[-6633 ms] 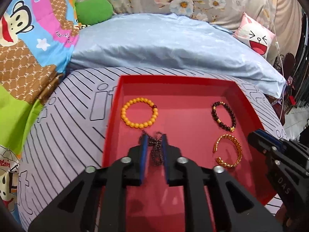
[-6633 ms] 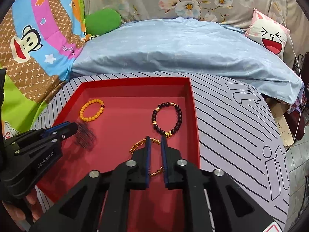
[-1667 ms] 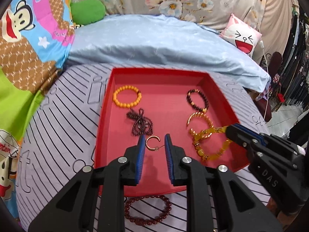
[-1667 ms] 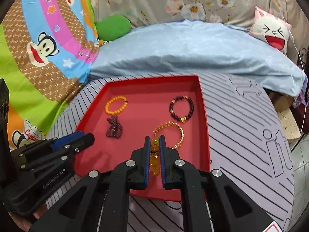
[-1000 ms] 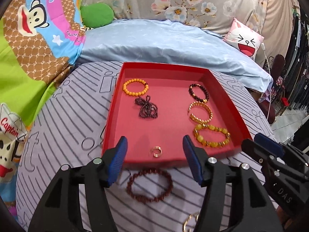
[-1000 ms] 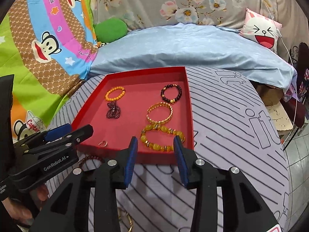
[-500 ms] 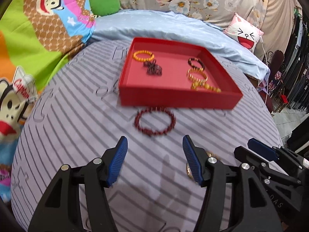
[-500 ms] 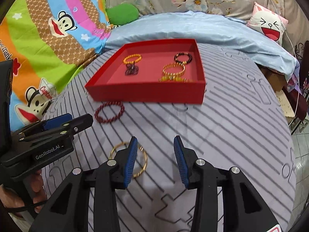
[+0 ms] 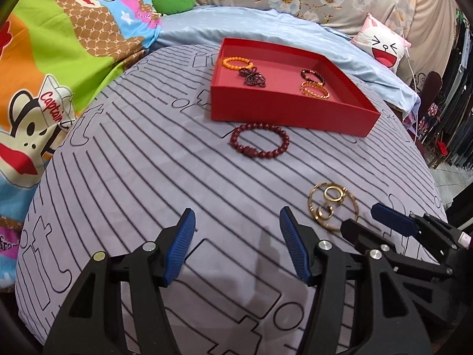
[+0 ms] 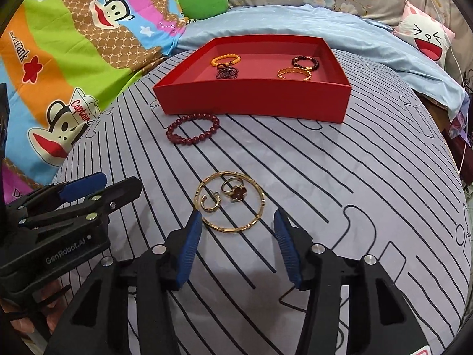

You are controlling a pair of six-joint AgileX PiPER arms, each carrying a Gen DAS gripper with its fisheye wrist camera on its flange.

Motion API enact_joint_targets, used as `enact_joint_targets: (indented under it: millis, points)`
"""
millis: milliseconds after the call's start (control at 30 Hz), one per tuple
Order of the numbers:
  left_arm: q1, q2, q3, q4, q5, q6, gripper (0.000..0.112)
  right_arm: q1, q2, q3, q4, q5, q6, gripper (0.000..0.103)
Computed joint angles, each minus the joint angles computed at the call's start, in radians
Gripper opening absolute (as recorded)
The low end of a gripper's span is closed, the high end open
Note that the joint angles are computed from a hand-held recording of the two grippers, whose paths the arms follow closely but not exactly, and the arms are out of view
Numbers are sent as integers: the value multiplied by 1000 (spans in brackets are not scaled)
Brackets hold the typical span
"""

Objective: Organize jewelry
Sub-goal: 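Withdraw both tools from the tray toward the remaining gold bangle and rings, then grasp red bead bracelet with left tool while right tool grasps gold bangle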

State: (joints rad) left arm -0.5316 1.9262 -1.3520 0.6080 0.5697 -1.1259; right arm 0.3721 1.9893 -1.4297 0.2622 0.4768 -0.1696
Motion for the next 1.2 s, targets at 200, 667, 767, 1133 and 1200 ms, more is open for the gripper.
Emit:
enact_joint_targets:
  millis: [200, 667, 767, 1133, 1200]
  points:
    - [17, -11, 21, -5, -6, -5, 56, 10, 12, -12, -9, -1, 12, 50]
    - [101, 178, -302, -157, 85, 192, 56, -22, 39, -74, -14, 30, 25, 50]
    - [124, 270, -437, -204, 140, 252, 55, -30, 51, -90, -6, 38, 18, 50]
    - [123, 385, -607, -189, 219, 320, 14, -44, 87, -140, 7, 69, 10, 50]
    - [125, 366, -575, -207, 197, 333, 8, -45, 87, -137, 8, 72, 8, 49]
